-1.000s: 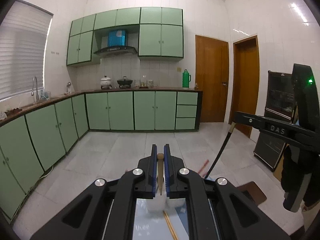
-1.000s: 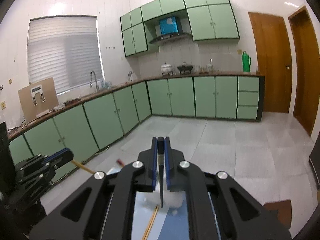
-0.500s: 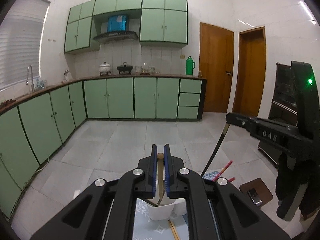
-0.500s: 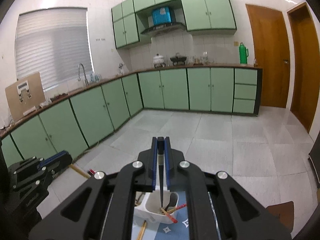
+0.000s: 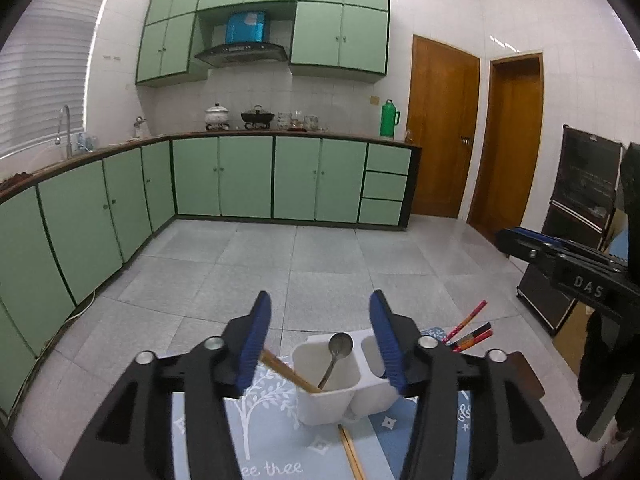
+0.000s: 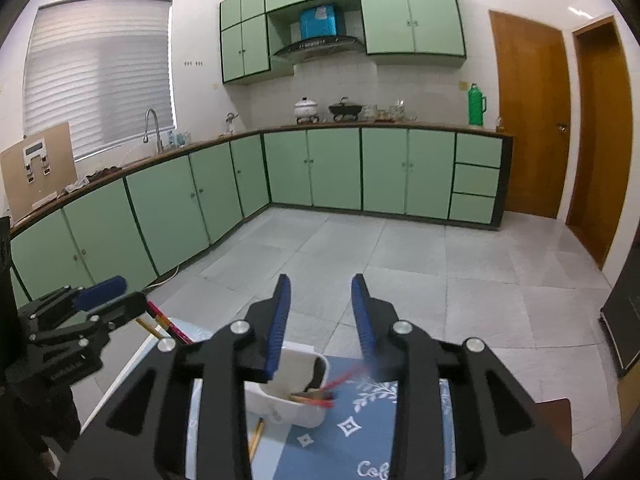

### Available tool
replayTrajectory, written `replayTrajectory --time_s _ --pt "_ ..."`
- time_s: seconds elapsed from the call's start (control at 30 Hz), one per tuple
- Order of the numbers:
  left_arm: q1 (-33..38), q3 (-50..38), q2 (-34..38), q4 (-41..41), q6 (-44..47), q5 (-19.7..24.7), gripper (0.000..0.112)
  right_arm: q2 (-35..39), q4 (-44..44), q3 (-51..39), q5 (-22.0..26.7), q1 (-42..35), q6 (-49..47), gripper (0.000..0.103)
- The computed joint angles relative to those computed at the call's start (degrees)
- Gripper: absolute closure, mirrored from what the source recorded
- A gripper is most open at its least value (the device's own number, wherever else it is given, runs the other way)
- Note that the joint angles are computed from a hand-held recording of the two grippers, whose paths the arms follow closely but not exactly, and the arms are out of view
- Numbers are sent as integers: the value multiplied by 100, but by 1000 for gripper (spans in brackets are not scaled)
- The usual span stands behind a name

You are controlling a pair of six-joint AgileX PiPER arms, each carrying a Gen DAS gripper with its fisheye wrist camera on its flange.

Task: Organize utensils
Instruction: 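Move both open tools back toward the last chopsticks on the mat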

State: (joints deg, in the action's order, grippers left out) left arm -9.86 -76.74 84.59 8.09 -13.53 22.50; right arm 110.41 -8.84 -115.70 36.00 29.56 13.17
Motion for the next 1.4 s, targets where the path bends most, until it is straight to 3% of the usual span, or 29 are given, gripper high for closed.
replayTrajectory --time_s 0.17,0.33,0.47,0.7,0.93,1.0,1.2,1.4 --pt "-339 882 -792 1457 -1433 -5 43 -1096 -553 1751 -778 57 549 43" --pt "-642 2052 -1567 2475 -2726 111 35 -2110 -1728 3533 -1386 342 1984 14" --pt "-610 2906 -1944 2578 -3131 78 29 -2698 -3143 4857 -1609 735 3636 7" --pt "-733 4298 -2054 3427 -4555 -228 21 -2811 -3791 6161 -1897 1241 5350 5" --pt "-820 5083 -1631 4873 -6221 -575 20 -2276 -4963 6757 -1890 1829 7482 5" --pt "-917 5203 -1527 5412 -6820 -527 20 -2131 -5033 6773 -1871 1908 7599 6" --pt "-974 5371 -1360 5860 -7362 -537 20 -1806 -5164 6849 -1938 2060 7878 6" --pt "-779 5403 -1272 5670 -7099 -648 20 -1626 -5098 6829 -1876 2209 7790 6"
